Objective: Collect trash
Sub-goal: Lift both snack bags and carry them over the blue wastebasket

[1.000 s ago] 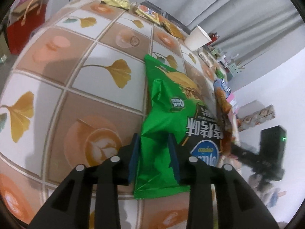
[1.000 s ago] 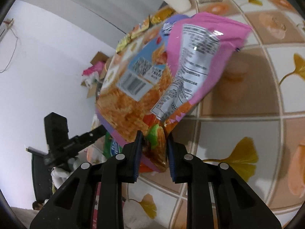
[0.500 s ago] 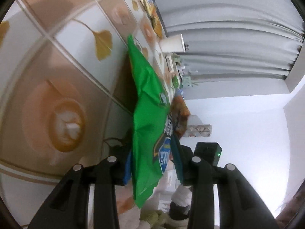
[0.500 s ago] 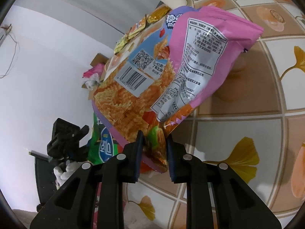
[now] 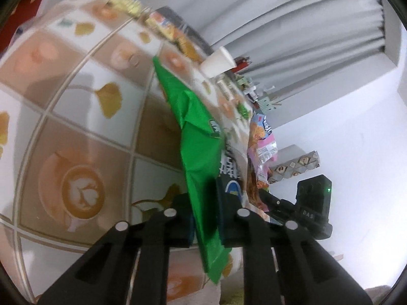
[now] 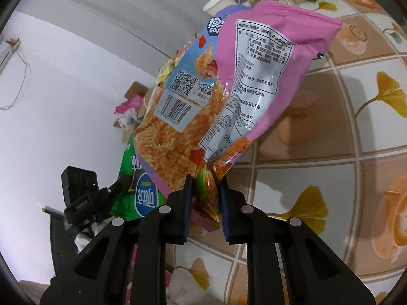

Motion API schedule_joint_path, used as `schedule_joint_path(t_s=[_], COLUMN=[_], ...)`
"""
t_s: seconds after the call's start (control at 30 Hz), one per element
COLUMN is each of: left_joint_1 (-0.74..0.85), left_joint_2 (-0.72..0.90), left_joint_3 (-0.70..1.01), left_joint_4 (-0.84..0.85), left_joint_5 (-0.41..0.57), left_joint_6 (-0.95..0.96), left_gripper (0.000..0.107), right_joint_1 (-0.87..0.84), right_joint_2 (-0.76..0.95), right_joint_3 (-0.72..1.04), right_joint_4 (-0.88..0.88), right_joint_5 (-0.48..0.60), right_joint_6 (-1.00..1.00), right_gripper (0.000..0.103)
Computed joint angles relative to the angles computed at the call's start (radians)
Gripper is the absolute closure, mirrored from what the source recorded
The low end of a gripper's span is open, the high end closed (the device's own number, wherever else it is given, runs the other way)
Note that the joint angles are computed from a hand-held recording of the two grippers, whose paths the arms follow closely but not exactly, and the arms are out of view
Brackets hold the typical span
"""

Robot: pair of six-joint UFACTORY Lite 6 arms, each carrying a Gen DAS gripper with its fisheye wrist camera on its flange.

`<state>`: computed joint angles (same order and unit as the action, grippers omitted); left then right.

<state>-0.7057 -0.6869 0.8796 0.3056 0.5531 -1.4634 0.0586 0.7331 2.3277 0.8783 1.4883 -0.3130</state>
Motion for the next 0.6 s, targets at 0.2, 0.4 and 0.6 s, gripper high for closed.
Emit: schedule_joint_path(t_s=[0.2,0.4,0.6], left_joint_1=[-0.044,-0.070,-0.053], left_joint_2=[0.085,0.224,0.522], left_joint_3=[0.122,0.294,0.626], left_joint_4=[0.100,0.121,-0.044], left_joint_5=[-0.003,-0.024,-0.006], left_joint_6=[-0.035,0.032,0.300], left_gripper=[0.104,0.105,0.105], right_joint_1=[-0.098,-0.237,-0.434], right_joint_2=[-0.071,-0.145,-0.179], right_joint_3=[-0.069,-0.154,-0.225], right_joint_4=[0.048,0.102,0.157], right_joint_5=[0.010,0.028,0.071], right_joint_6=[-0.045,-0.103,-0.174], right_gripper=[0.086,0.086,0.086])
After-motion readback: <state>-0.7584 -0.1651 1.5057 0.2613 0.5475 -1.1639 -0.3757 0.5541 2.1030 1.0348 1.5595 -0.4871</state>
